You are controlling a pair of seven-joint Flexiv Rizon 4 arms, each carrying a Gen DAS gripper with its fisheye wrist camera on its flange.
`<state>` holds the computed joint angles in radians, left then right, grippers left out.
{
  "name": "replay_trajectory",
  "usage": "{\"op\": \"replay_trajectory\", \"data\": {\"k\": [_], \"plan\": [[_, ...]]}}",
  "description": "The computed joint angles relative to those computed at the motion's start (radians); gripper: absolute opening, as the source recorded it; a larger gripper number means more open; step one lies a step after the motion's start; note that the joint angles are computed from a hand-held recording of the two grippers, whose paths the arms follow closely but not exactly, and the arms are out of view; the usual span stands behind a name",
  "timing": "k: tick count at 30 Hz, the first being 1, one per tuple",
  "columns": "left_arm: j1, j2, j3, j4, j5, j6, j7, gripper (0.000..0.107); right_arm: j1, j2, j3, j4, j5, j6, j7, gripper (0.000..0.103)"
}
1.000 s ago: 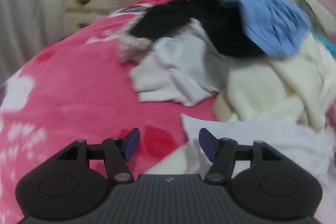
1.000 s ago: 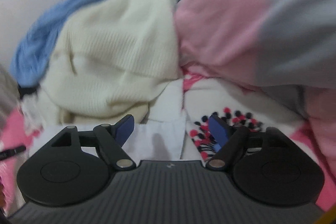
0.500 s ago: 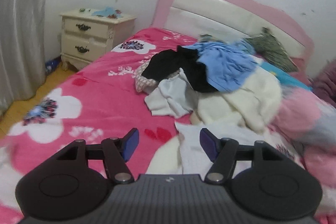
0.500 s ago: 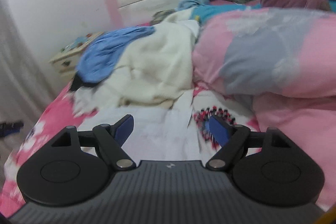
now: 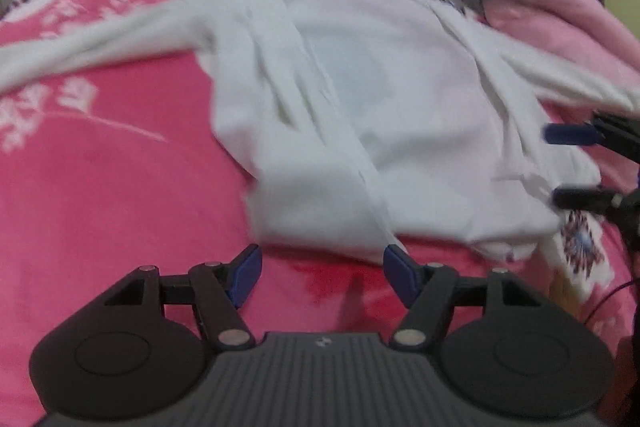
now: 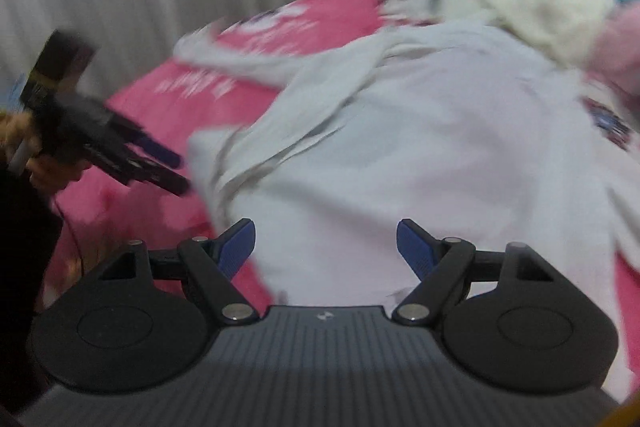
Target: Fold clothes
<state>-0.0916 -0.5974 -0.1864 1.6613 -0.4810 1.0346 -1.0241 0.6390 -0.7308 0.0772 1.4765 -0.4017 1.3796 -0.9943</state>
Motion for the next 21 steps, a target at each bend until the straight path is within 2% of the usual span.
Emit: {"op": "replay_trajectory", "data": {"k": [3,6,7,8,10,13,16,21], "plan": [[-0.064,-0.039,0.045,-0.025,0.077,0.044,-0.057,0.068,0.003,-0.046,0.032,-0.051,-0.029,-0.055,-0.084,0.072],[-0.124,-0.073,0.1,-0.065,0.179,0.095,-0.129,0.061,0.009,-0.07,0.051,-0.078,-0.024,-0.1,-0.14,0.05],[-0.126,-0.076,0.098,-0.065,0.194,0.12,-0.139,0.048,0.008,-0.073,0.055,-0.08,-0.015,-0.109,-0.147,0.039],[-0.113,-0.076,0.078,-0.057,0.191,0.141,-0.133,0.029,0.009,-0.07,0.055,-0.073,-0.009,-0.113,-0.153,0.033],[-0.082,-0.07,0.045,-0.058,0.169,0.123,-0.13,0.007,0.027,-0.056,0.027,-0.036,-0.017,-0.097,-0.148,0.014],[-0.021,-0.038,-0.008,-0.054,0.09,0.067,-0.123,0.005,0.059,-0.033,-0.033,0.028,-0.044,-0.033,-0.105,0.009],[0.058,-0.012,-0.056,-0.084,-0.029,-0.046,-0.088,0.005,0.065,-0.026,-0.053,0.054,-0.05,0.0,-0.064,0.007],[0.111,-0.087,-0.048,-0.254,-0.192,-0.238,-0.226,0.005,0.038,-0.022,-0.03,0.065,-0.042,0.023,-0.051,0.006]]}}
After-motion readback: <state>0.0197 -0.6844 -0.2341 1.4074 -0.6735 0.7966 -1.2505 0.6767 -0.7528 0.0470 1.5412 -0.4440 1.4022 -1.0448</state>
